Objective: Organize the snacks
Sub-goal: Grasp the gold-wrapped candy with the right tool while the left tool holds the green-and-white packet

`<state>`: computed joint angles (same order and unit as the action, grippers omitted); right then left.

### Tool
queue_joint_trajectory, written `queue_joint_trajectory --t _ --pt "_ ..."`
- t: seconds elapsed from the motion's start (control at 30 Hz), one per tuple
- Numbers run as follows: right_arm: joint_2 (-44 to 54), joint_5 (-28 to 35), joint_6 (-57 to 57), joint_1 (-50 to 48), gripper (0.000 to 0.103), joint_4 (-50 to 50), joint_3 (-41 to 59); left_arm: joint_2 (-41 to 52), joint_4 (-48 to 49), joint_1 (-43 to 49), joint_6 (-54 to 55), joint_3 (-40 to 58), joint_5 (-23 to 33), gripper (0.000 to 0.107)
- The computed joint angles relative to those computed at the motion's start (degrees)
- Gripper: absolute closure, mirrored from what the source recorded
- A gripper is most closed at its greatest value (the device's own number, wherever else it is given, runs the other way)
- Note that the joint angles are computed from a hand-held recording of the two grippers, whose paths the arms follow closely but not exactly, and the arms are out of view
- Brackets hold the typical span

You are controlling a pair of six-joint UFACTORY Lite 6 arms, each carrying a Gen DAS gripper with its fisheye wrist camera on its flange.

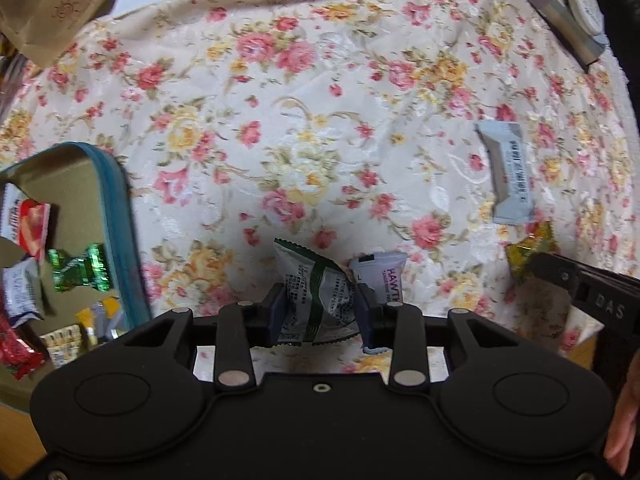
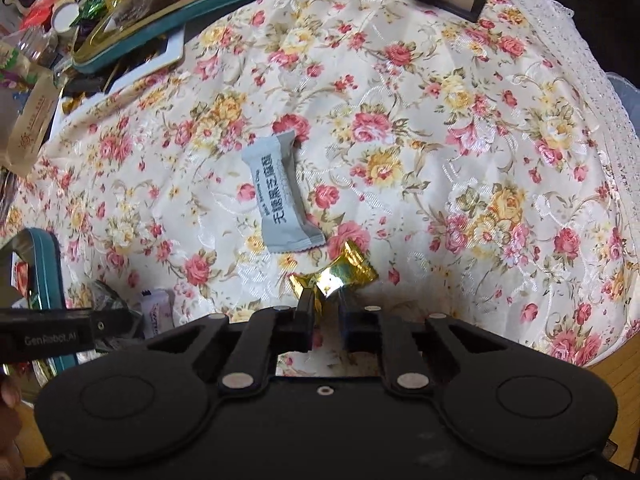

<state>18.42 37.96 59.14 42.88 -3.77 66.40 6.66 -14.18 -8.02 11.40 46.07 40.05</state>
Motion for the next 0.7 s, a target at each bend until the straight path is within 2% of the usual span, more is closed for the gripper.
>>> queue_joint_trajectory --t 0.07,0.3,0.47,0.53,0.7 --pt "-0.39 0.18 0.62 -0.60 0.089 -0.31 -0.06 0.04 -2.23 -0.14 2.12 -0.06 0.65 0.064" --pt "-2.23 -0.65 -0.18 -2.14 0.088 1.37 -1.54 -0.26 -0.39 -1.75 0.02 0.05 -0.17 0.064" --pt "-3.55 -1.90 -2.28 -4.52 0.078 6.12 -3.39 -0.24 -0.69 -1.16 0.10 -0.16 0.61 0.062" --pt "-3.86 -2.43 -2.93 -5.52 0.067 8.53 -3.95 -0.65 -0.48 -1.15 0.25 -0.58 0.39 0.062" --pt "-2.97 -4.18 -4.51 -6.83 0.067 12.55 -4.45 -1.39 0.13 -1.59 0.07 -0.97 0.49 0.062"
